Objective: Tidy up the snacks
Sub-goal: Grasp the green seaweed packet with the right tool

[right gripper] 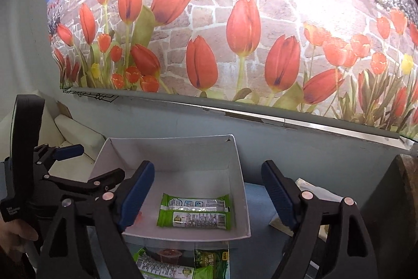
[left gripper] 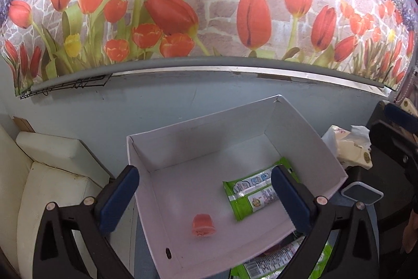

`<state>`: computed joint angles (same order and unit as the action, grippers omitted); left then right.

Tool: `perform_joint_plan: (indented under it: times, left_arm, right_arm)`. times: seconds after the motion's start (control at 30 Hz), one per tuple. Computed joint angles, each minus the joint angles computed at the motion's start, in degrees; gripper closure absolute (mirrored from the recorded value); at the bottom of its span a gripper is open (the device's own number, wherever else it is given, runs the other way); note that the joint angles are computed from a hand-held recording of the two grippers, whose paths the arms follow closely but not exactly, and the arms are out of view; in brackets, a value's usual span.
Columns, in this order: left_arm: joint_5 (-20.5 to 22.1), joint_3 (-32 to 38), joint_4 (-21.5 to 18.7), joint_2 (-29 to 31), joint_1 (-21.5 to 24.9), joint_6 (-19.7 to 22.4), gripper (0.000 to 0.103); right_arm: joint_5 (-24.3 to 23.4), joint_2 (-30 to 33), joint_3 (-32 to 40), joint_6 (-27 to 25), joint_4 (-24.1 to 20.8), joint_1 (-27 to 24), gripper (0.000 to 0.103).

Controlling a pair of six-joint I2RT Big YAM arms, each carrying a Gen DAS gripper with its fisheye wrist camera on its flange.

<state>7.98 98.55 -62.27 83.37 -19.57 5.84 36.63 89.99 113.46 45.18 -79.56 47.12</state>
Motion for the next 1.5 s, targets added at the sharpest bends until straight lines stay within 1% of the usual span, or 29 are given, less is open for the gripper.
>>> perform_joint_plan:
  times: [0.07,0.13,0.2,0.23,0.27,0.37,0.47,0.5,0.57,0.63,0.67,0.73,0.77,0.83,0.93,1.03,1.07,1.1,1.13,1.2,1.23,1.27,1.3,1.37,1.4,1.5]
  left_arm:
    - [0.16,-2.33,0.67,-2.74,0.08,-0.18,0.000]
    - [1.05,-5.23,1.02,-6.02,0.25,-0.12,0.000]
    - [0.91,-9.26,1.82,-10.55,0.03,1.13,0.000]
    - [1.24,-11.15,2.31,-12.69,-0.08,1.55,0.000]
    - [1.40,-12.74,1.91,-14.70,-0.15,2.08,0.000]
    - [2.47,-18.56,1.54,-21.58,-0.13,2.64,0.000]
    - [2.62,-23.64,0.25,-27.42,-0.46,2.69,0.000]
    - [2.98,-25.07,-1.23,-29.23,-0.55,2.37,0.000]
    - [2.44,-28.48,-2.22,-33.35,-1.08,1.63,0.000]
    - [3.07,-30.95,-3.72,-36.51,-1.58,1.44,0.000]
    - [3.38,-31.80,-4.48,-37.65,-1.80,1.53,0.000]
    - [2.54,-33.70,-5.59,-40.24,-2.46,0.80,0.000]
    - [2.12,-34.46,-6.14,-41.22,-2.74,0.86,0.000]
    - [2.66,-35.88,-7.62,-42.92,-2.67,0.59,0.000]
    - [3.18,-37.23,-8.78,-44.40,-2.51,0.67,0.000]
    - [2.24,-37.88,-9.69,-45.13,-2.98,0.06,0.000]
    - [3.03,-38.03,-9.84,-45.38,-2.60,0.31,0.000]
    - [3.84,-38.11,-10.06,-45.58,-2.28,0.28,0.000]
    - [4.25,-38.14,-10.26,-45.78,-2.19,0.04,0.000]
    - [4.89,-38.21,-10.41,-45.96,-2.16,-0.11,0.000]
    - [4.78,-38.26,-10.35,-46.07,-2.32,-0.43,0.000]
    - [4.69,-38.31,-10.28,-46.17,-2.56,-0.61,0.000]
    - [4.86,-38.36,-10.24,-46.21,-2.51,-0.64,0.000]
    - [4.59,-38.52,-10.19,-46.23,-3.04,-1.18,0.000]
    - [4.63,-38.62,-10.20,-46.25,-3.19,-1.14,0.000]
    - [4.57,-38.80,-9.89,-46.18,-3.82,-0.99,0.000]
  right_arm:
    - [1.56,-2.31,-2.55,2.39,-0.45,2.23,0.016]
    - [3.00,-5.54,-6.59,4.69,-0.02,5.32,0.015]
    - [4.90,-7.77,-9.87,7.54,-2.60,9.41,0.015]
    - [5.36,-8.73,-11.61,8.98,-3.37,11.28,0.015]
    - [5.29,-9.92,-14.11,11.46,-4.46,13.73,0.015]
    - [3.24,-10.87,-19.09,18.99,-8.53,18.52,0.014]
    - [0.05,-10.88,-24.62,25.38,-10.06,22.21,0.014]
    - [-1.22,-10.50,-25.99,26.99,-10.52,22.91,0.014]
    - [-3.34,-9.91,-28.39,27.87,-9.81,23.64,0.014]
    - [-4.02,-9.11,-29.55,28.49,-9.79,23.86,0.014]
    - [-4.29,-8.76,-30.00,28.26,-9.54,23.78,0.014]
    - [-5.17,-8.21,-30.65,28.06,-8.98,23.32,0.014]
    - [-5.59,-8.31,-31.08,27.39,-8.05,22.96,0.014]
    - [-5.91,-8.38,-31.44,26.50,-6.58,22.67,0.014]
    - [-7.21,-7.44,-31.47,25.00,-5.53,22.06,0.014]
    - [-7.89,-5.59,-30.94,23.78,-5.99,22.00,0.014]
    - [-7.65,-5.01,-30.66,23.79,-6.56,22.10,0.014]
    - [-6.49,-5.37,-31.03,24.23,-6.07,22.33,0.014]
    - [-7.06,-5.51,-31.27,24.32,-5.77,22.22,0.014]
    - [-8.02,-7.09,-32.88,24.52,-3.20,21.63,0.015]
    - [-8.48,-8.18,-34.05,24.56,-1.29,21.47,0.022]
    - [-9.04,-8.82,-34.83,24.71,0.41,21.39,0.024]
    - [-9.37,-9.31,-35.30,25.56,0.95,21.38,0.024]
    - [-8.77,-9.28,-35.23,25.89,0.58,21.66,0.028]
    - [-8.40,-8.82,-34.65,26.78,-0.39,22.26,0.029]
    - [-7.84,-8.34,-33.33,29.01,-2.56,23.41,0.030]
